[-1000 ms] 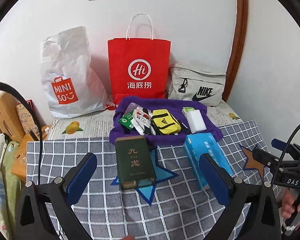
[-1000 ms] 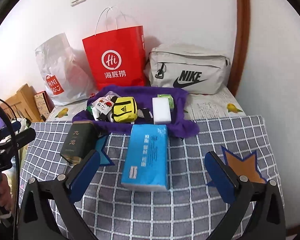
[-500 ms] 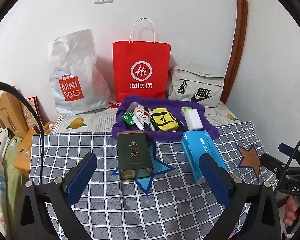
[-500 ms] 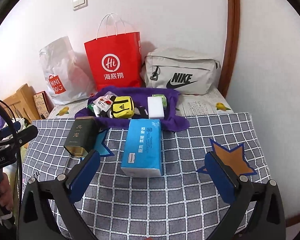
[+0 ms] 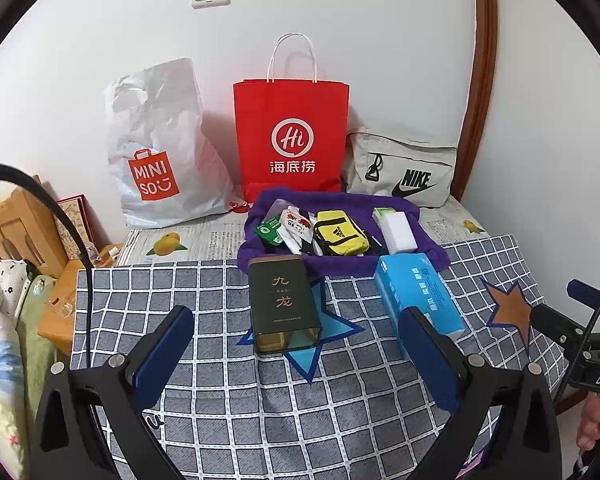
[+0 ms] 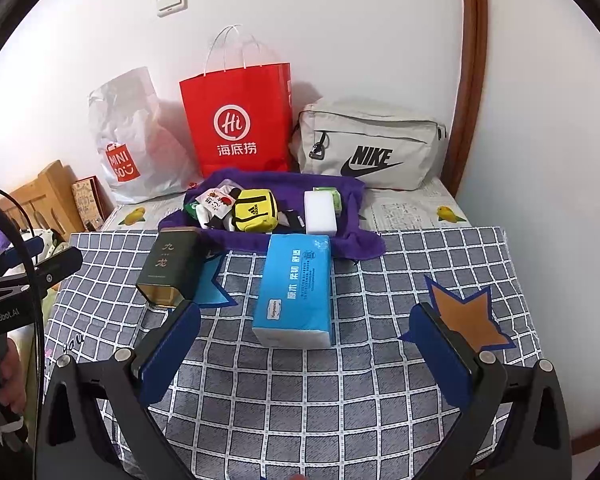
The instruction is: Organize soft objects
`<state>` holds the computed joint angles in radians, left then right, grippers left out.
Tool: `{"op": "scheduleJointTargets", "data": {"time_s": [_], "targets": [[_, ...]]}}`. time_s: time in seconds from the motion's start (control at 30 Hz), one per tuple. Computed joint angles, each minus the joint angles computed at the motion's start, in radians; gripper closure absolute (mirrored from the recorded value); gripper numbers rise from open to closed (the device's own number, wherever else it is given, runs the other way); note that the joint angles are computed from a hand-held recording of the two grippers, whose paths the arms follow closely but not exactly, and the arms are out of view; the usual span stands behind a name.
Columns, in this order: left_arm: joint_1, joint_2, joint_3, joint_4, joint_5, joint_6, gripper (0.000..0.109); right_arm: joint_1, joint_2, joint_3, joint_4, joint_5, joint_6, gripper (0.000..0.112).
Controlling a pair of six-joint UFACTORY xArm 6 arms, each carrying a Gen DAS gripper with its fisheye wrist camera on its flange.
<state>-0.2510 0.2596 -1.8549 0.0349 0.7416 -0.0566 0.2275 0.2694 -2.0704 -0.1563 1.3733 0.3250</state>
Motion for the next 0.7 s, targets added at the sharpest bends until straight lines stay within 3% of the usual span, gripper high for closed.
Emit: {"op": "scheduleJointTargets", "data": {"time_s": [0.7], "targets": [[-0.001,0.005,-0.008,0.0,0.016,0.004,0.006,-0.002,-0.007,0.001,-0.006,0.006,0.003,0.01]]}}
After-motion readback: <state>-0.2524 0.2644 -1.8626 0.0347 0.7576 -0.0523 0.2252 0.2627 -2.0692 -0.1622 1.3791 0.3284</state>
